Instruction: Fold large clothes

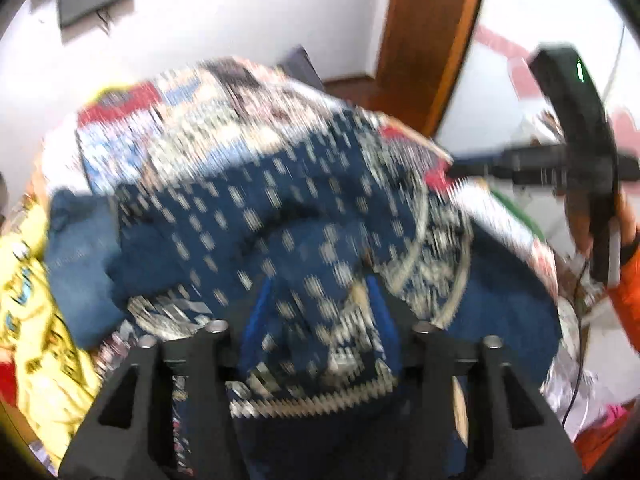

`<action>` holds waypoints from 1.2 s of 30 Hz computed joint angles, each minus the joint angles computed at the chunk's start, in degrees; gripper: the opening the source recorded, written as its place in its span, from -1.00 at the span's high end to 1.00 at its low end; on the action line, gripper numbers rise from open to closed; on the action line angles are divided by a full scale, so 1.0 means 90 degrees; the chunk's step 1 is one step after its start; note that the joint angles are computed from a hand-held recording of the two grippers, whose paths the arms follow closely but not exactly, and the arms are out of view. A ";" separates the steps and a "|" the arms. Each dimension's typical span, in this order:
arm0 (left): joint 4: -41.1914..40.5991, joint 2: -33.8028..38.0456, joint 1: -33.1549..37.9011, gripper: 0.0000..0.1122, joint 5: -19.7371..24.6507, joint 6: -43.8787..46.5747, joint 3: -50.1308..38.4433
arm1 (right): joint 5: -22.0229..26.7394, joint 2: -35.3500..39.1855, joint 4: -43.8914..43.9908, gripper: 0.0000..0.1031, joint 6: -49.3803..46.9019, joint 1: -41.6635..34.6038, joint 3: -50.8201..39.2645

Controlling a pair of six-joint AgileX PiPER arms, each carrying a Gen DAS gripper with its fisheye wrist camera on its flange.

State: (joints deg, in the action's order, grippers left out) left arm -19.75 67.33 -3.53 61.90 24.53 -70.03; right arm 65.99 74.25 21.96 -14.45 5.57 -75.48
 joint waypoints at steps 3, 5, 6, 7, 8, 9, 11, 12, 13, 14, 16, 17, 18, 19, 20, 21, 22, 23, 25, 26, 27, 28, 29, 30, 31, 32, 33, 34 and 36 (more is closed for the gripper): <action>0.0410 0.0305 -0.0162 -0.06 -0.0259 -0.0315 -0.0515 | -0.0232 0.0039 -0.0213 0.14 0.0223 0.0243 -0.0099; 0.0605 0.0666 -0.0217 -0.09 -0.0412 -0.0483 -0.0796 | -0.0276 0.0139 -0.0292 0.02 0.0331 0.0360 -0.0192; 0.0751 0.0861 -0.0274 -0.09 -0.0529 -0.0614 -0.0872 | -0.0280 0.0212 -0.0276 0.01 0.0339 0.0394 -0.0234; 0.0880 0.1032 -0.0317 -0.09 -0.0653 -0.0732 -0.0875 | -0.0286 0.0308 -0.0277 0.00 0.0359 0.0449 -0.0269; 0.0988 0.1200 -0.0378 -0.09 -0.0773 -0.0842 -0.0857 | -0.0303 0.0410 -0.0288 -0.01 0.0377 0.0507 -0.0284; 0.1109 0.1417 -0.0455 -0.09 -0.0889 -0.0966 -0.0817 | -0.0327 0.0489 -0.0314 -0.01 0.0383 0.0547 -0.0262; 0.1233 0.1576 -0.0585 -0.09 -0.1065 -0.1115 -0.0599 | -0.0384 0.0654 -0.0442 -0.01 0.0426 0.0643 -0.0202; 0.1205 0.1669 -0.0661 -0.09 -0.1139 -0.1118 -0.0436 | -0.0439 0.0775 -0.0553 -0.01 0.0476 0.0714 -0.0122; 0.1162 0.1731 -0.0715 -0.09 -0.1164 -0.1111 -0.0346 | -0.0474 0.0868 -0.0632 -0.01 0.0497 0.0753 -0.0055; 0.1073 0.1738 -0.0754 -0.09 -0.1174 -0.1055 -0.0191 | -0.0514 0.0971 -0.0736 -0.01 0.0529 0.0805 0.0016; 0.1289 0.1649 -0.1027 -0.09 -0.1407 -0.1201 0.0242 | -0.0547 0.1257 -0.1013 -0.01 0.0630 0.0890 0.0162; 0.1538 0.1573 -0.1201 -0.09 -0.1576 -0.1382 0.0469 | -0.0549 0.1370 -0.1078 -0.01 0.0635 0.0888 0.0230; 0.1781 0.1515 -0.1356 -0.09 -0.1718 -0.1589 0.0674 | -0.0579 0.1475 -0.1155 -0.01 0.0650 0.0883 0.0316; 0.1955 0.1454 -0.1481 -0.09 -0.1766 -0.1769 0.0829 | -0.0619 0.1557 -0.1228 -0.01 0.0667 0.0859 0.0408; 0.2082 0.1409 -0.1572 -0.09 -0.1820 -0.1872 0.0989 | -0.0660 0.1601 -0.1112 -0.01 0.0550 0.0765 0.0505; 0.2236 0.1311 -0.1664 -0.09 -0.1979 -0.1983 0.1201 | -0.0706 0.1568 -0.0975 -0.01 0.0447 0.0676 0.0571; 0.2372 0.1179 -0.1721 -0.09 -0.2161 -0.2080 0.1378 | -0.0680 0.1542 -0.0840 -0.01 0.0351 0.0574 0.0579; 0.2485 0.1015 -0.1744 -0.10 -0.2330 -0.2109 0.1561 | -0.0558 0.1542 -0.0759 -0.01 0.0306 0.0480 0.0512; 0.2487 0.0842 -0.1725 -0.10 -0.2285 -0.1981 0.1637 | -0.0432 0.1468 -0.0659 -0.01 0.0230 0.0334 0.0425; 0.2260 0.0786 -0.1596 -0.10 -0.2150 -0.1738 0.1575 | -0.0402 0.1404 -0.0594 -0.01 0.0143 0.0253 0.0398; 0.2006 0.0711 -0.1455 -0.10 -0.2017 -0.1502 0.1535 | -0.0346 0.1326 -0.0528 -0.01 0.0031 0.0153 0.0339; 0.1620 0.0654 -0.1188 -0.11 -0.1834 -0.1137 0.1437 | -0.0291 0.1255 -0.0479 -0.01 -0.0062 0.0059 0.0271; 0.1304 0.0615 -0.0906 -0.11 -0.1677 -0.0847 0.1321 | -0.0228 0.1186 -0.0428 -0.01 -0.0158 -0.0048 0.0180; 0.1039 0.0579 -0.0619 -0.12 -0.1554 -0.0622 0.1206 | -0.0188 0.1152 -0.0390 -0.01 -0.0213 -0.0119 0.0110; 0.0881 0.0561 -0.0403 -0.12 -0.1456 -0.0489 0.1095 | -0.0181 0.1148 -0.0286 -0.01 -0.0360 -0.0284 0.0023; 0.0730 0.0538 -0.0140 -0.12 -0.1372 -0.0357 0.0973 | -0.0174 0.1118 -0.0218 -0.01 -0.0435 -0.0388 -0.0028; 0.0681 0.0516 0.0171 -0.13 -0.1349 -0.0318 0.0809 | -0.0150 0.1098 -0.0115 -0.01 -0.0525 -0.0553 -0.0128; 0.0719 0.0515 0.0369 -0.14 -0.1374 -0.0329 0.0682 | -0.0150 0.1092 -0.0037 -0.01 -0.0620 -0.0689 -0.0176; 0.0673 0.0607 0.0891 -0.25 -0.1452 -0.0228 0.0370 | -0.0165 0.1105 0.0008 -0.01 -0.0690 -0.0881 -0.0349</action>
